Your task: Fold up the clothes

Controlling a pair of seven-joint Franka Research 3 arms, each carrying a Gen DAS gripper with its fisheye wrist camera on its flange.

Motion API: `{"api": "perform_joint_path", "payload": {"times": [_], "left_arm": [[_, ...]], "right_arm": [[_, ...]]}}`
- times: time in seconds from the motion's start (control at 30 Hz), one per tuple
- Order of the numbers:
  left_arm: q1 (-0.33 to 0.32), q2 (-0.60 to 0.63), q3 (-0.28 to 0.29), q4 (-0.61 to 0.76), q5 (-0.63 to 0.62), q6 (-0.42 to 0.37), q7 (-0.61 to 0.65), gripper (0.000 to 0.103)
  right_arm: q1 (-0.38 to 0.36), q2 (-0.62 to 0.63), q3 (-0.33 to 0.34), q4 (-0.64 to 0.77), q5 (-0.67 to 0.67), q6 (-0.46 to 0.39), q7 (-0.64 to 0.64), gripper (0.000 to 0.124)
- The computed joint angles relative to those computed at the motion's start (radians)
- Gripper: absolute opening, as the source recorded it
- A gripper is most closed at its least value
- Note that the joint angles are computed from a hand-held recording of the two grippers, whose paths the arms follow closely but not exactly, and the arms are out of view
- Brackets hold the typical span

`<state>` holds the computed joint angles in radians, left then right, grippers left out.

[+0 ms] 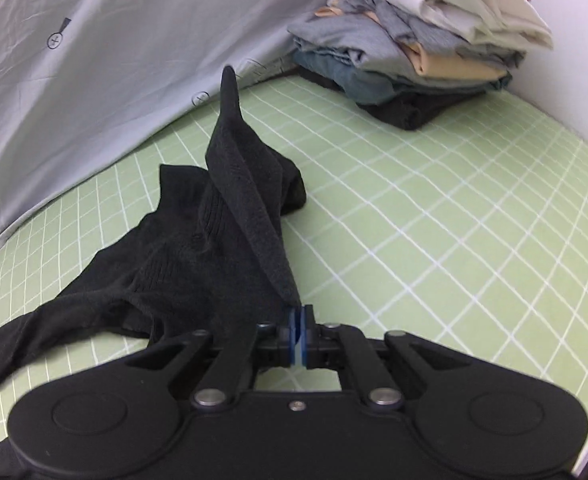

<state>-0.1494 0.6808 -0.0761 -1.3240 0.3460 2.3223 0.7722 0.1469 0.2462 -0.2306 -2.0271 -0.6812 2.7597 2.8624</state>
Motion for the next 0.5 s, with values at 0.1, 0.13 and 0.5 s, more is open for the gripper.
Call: {"api": "perform_joint_path", "payload": {"times": [0.1, 0.13, 0.5], "left_arm": [[-0.016, -0.025, 0.021, -0.03, 0.039, -0.002, -0.019, 0.006], [-0.022, -0.034, 0.029, -0.041, 0.054, -0.004, -0.035, 0.006], [0.045, -0.2, 0.042, -0.307, 0.099, 0.202, -0.253, 0.013]], "right_arm": [[-0.016, -0.004, 0.024, -0.02, 0.065, 0.006, -0.048, 0.003], [-0.02, -0.001, 0.031, -0.018, 0.088, 0.014, -0.075, 0.003], [0.008, 0.005, -0.013, -0.02, 0.166, 0.096, -0.116, 0.038]]}}
